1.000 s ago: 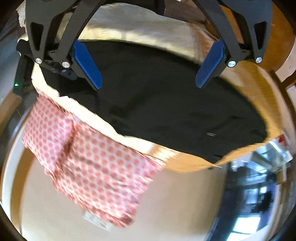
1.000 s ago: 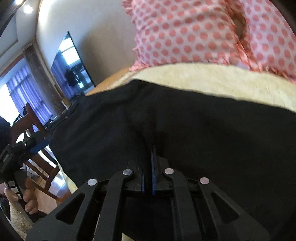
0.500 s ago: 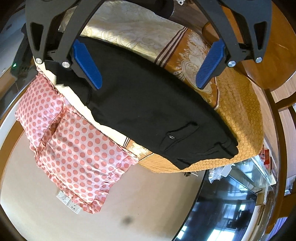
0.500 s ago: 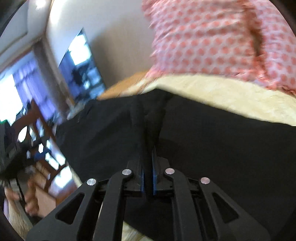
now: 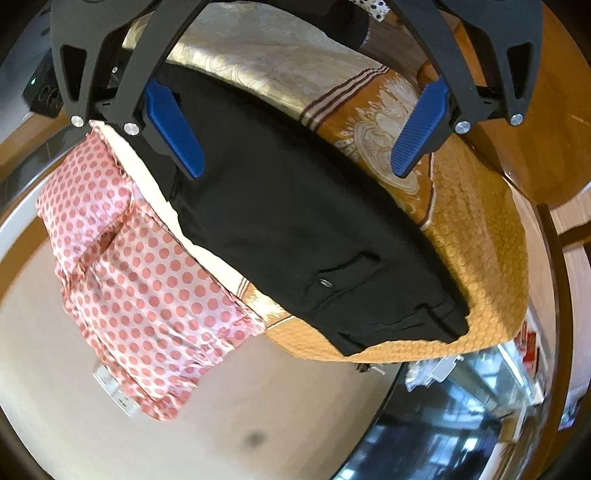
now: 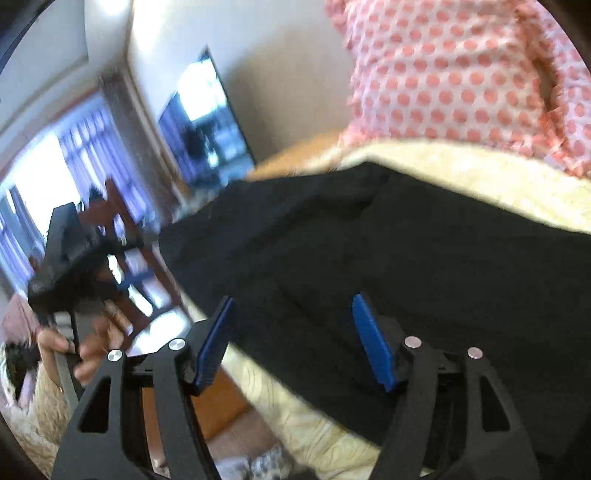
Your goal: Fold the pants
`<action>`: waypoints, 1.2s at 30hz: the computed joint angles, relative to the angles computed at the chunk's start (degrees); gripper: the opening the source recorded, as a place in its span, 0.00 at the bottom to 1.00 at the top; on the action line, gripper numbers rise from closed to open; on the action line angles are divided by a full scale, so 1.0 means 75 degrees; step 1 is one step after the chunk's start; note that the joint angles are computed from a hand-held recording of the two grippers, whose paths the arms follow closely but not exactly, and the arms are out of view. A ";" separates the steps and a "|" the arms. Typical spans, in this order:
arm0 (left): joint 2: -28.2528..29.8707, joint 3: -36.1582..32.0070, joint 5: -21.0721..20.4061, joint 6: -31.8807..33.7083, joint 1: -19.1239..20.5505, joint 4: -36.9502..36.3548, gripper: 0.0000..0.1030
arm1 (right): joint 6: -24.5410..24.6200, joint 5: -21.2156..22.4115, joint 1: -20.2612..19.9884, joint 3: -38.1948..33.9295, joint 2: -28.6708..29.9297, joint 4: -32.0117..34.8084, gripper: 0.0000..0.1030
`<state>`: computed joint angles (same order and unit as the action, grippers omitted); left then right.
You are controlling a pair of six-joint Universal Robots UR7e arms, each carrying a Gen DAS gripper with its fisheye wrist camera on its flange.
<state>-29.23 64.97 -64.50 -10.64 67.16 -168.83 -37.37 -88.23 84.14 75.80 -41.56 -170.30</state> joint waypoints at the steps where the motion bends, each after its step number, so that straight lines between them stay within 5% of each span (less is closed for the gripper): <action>1: 0.0010 -0.0064 -0.0038 -0.0099 0.0033 0.0069 0.98 | 0.0091 -0.0349 0.0007 -0.0255 0.0178 0.0318 0.66; 9: 0.0222 -0.0800 -0.1011 -0.0847 0.0320 0.1034 0.98 | 0.0666 0.0226 -0.0154 -0.0328 -0.0013 0.1033 0.75; 22: 0.0508 -0.1616 -0.1031 -0.0865 0.0230 0.1734 0.98 | 0.0532 0.0373 -0.0221 -0.0357 0.0005 0.1008 0.77; 29: 0.0470 -0.1700 -0.1590 -0.1932 0.0552 0.1563 0.98 | 0.0374 0.0410 -0.0229 -0.0313 0.0003 0.0920 0.78; 36: 0.0859 -0.2664 -0.1302 -0.2442 0.0716 0.1871 0.96 | 0.0299 0.0486 -0.0253 -0.0282 -0.0021 0.0913 0.78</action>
